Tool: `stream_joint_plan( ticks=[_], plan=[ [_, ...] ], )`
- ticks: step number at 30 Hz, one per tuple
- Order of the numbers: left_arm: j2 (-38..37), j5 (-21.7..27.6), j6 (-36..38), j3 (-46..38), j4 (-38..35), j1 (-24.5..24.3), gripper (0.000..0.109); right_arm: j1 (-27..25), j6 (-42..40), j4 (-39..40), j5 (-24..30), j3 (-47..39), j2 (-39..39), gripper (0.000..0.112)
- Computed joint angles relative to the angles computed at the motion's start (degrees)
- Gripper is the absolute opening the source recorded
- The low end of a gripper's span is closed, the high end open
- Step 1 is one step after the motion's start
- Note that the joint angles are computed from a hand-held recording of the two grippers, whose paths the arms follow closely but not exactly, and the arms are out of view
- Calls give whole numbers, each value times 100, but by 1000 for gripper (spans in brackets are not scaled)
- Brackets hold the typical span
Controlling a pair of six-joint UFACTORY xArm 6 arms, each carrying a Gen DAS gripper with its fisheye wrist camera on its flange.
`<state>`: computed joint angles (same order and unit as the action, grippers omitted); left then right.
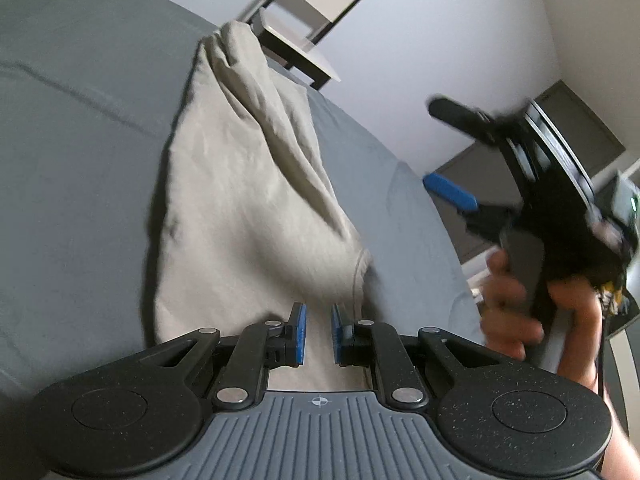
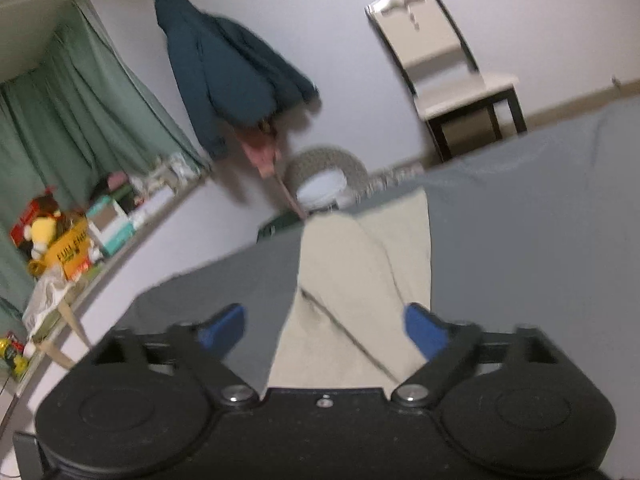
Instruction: Fold clothes
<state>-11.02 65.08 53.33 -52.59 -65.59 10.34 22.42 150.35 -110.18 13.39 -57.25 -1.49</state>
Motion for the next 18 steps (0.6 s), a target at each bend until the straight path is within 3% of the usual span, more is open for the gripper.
stream_joint_plan(
  ticks=[3, 7, 9, 16, 18],
  plan=[
    [-19, 50, -12, 40, 32, -22, 12, -43, -1296, 1102, 303, -121, 105, 100],
    [73, 62, -116, -12, 7, -32, 12, -338, -3182, 2741, 77, -555, 481, 103],
    [134, -11, -165, -47, -62, -21, 12, -353, -4081, 3464, 258, -834, 731, 103],
    [369, -108, -467, -137, -277, -70, 12, -555, -6594, 5382, 252, -1795, 1811, 102],
    [430, -126, -484, -156, -294, -120, 12, -571, -6701, 5424, 279, -1968, 2021, 102]
  ],
)
